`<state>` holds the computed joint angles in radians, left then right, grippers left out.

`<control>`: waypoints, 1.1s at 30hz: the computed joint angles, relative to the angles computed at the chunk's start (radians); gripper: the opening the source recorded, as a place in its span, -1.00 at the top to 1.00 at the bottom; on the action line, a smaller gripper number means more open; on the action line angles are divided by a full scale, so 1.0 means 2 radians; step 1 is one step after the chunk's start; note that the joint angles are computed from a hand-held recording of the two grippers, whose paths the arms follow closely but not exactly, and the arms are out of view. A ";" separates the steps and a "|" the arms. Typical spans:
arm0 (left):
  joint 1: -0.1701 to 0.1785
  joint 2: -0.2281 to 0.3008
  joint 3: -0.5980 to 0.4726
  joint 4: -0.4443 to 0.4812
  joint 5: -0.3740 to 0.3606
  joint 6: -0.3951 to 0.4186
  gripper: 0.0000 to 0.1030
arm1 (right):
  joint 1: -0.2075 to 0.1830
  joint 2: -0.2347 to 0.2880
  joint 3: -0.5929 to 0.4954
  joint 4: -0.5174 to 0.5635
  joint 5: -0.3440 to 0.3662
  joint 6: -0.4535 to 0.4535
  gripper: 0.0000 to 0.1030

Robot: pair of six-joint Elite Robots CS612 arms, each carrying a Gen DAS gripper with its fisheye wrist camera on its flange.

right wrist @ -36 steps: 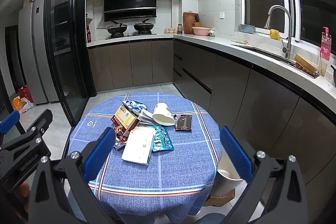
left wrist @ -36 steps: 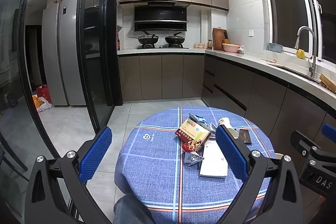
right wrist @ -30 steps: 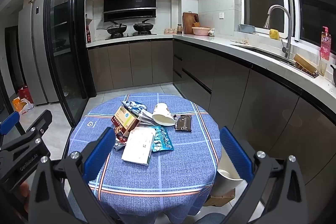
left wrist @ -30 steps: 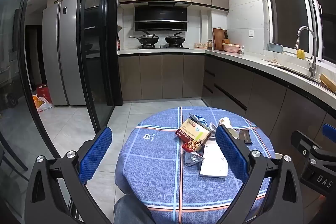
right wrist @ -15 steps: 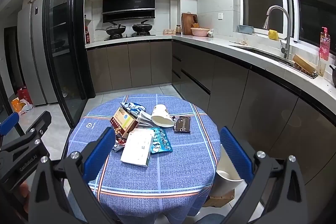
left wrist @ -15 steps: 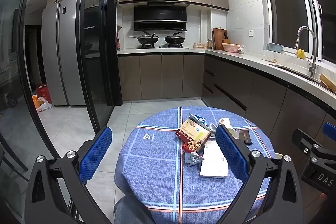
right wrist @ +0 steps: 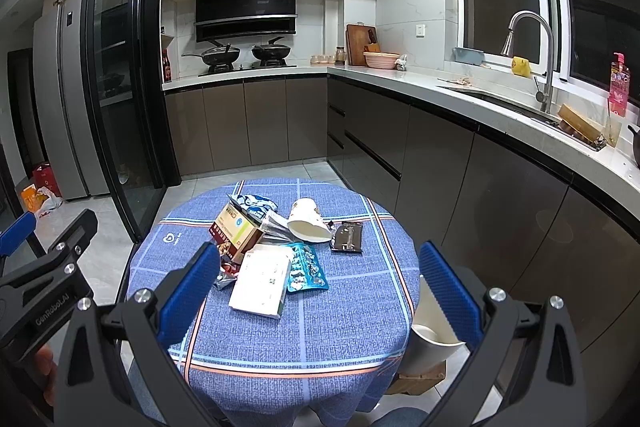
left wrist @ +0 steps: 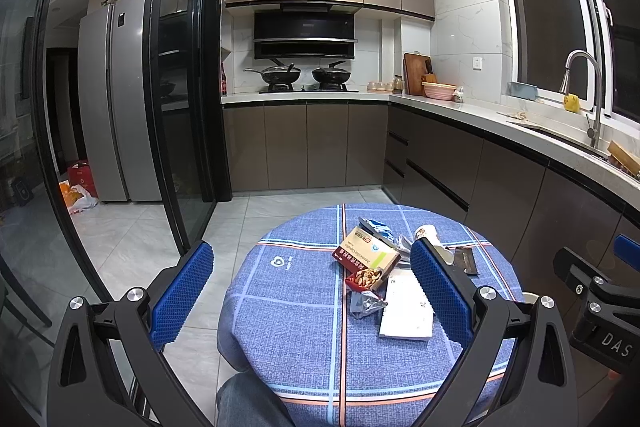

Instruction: Collect trash

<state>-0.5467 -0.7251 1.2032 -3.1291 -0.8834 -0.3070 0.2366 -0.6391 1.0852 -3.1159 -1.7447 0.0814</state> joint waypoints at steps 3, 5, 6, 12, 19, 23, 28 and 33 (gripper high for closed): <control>0.000 0.000 0.000 0.000 0.000 0.000 -0.84 | 0.000 0.000 0.000 0.001 0.000 0.000 -0.94; 0.000 0.000 0.000 0.000 0.000 0.000 -0.84 | 0.000 0.003 -0.006 0.004 -0.001 0.001 -0.94; 0.000 0.000 0.000 0.001 0.000 -0.001 -0.84 | 0.000 0.004 -0.006 0.004 -0.001 0.001 -0.94; 0.000 0.000 0.000 0.001 -0.001 0.000 -0.84 | 0.000 0.004 -0.006 0.005 -0.001 0.002 -0.94; -0.001 0.004 -0.004 0.001 -0.002 -0.001 -0.84 | 0.000 0.004 -0.006 0.005 -0.001 0.002 -0.94; -0.001 0.003 -0.002 0.002 -0.003 -0.002 -0.84 | 0.000 0.005 -0.005 0.004 -0.001 0.002 -0.94; -0.001 0.003 -0.002 0.002 -0.003 -0.002 -0.84 | -0.001 0.005 -0.005 0.004 -0.001 0.002 -0.94; 0.000 0.006 -0.003 0.001 -0.006 -0.005 -0.84 | -0.001 0.006 -0.005 0.003 -0.001 0.002 -0.94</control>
